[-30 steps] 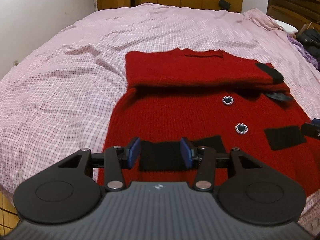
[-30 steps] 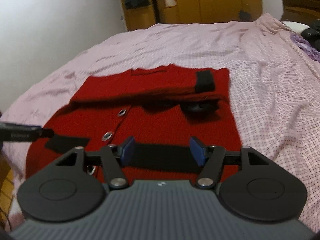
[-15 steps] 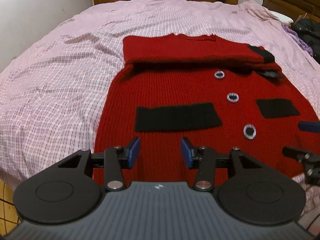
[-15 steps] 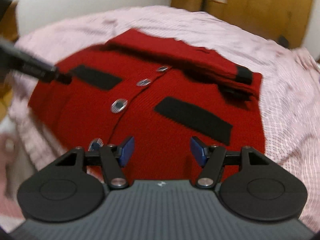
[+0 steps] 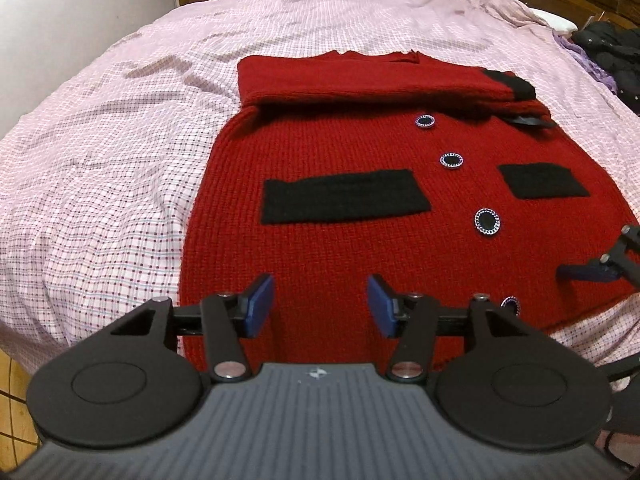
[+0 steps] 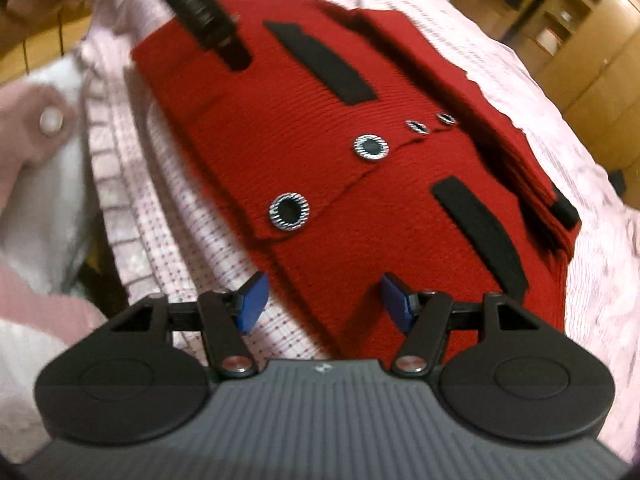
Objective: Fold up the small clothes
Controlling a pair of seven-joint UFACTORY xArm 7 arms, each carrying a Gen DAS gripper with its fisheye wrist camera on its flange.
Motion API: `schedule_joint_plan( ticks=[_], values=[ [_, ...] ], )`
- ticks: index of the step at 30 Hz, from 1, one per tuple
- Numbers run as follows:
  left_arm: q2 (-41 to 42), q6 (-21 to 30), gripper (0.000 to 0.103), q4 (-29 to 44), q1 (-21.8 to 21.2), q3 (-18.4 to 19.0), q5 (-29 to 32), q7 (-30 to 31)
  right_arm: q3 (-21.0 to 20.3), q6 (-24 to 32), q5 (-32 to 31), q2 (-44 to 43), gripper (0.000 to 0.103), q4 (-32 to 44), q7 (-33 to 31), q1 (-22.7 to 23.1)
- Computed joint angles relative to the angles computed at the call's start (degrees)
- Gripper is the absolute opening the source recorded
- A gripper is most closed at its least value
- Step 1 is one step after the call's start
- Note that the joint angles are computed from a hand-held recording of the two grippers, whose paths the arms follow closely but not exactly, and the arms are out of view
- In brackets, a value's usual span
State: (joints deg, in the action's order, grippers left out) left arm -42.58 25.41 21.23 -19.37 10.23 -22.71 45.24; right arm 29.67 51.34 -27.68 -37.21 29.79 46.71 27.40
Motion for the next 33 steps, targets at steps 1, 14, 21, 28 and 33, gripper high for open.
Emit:
schedule_joint_plan(
  ticks=[1,14,21,28,33],
  values=[
    [0.3,0.02,0.061,0.23,-0.08,0.04,-0.07,0.0,0.29,0.64,-0.16,0.95,0.07,0.61,-0.5,-0.1],
    [-0.98,1.04,0.067,-0.66,0.41,-0.23,1.1,1.35,3.85,9.61,-10.72,5.25,0.073,4.78,9.14,-0.19],
    [-4.66,6.91,0.068,-0.75,-2.41,3.59,-1.07,7.7,4.65,8.62,-13.66,-0.53,0.072,2.01,18.02,-0.95],
    [-10.06,11.01,0.082,-2.83,-2.53,3.9,-3.3,14.48,4.34,7.35,-12.77,-3.75,0.072,0.42,20.57,-1.71],
    [-10.74,13.01,0.082,-3.52,-2.36,3.52,-3.48,18.65,5.04,6.58,-12.77,-4.96,0.072,0.18,21.75,-3.32]
  ],
)
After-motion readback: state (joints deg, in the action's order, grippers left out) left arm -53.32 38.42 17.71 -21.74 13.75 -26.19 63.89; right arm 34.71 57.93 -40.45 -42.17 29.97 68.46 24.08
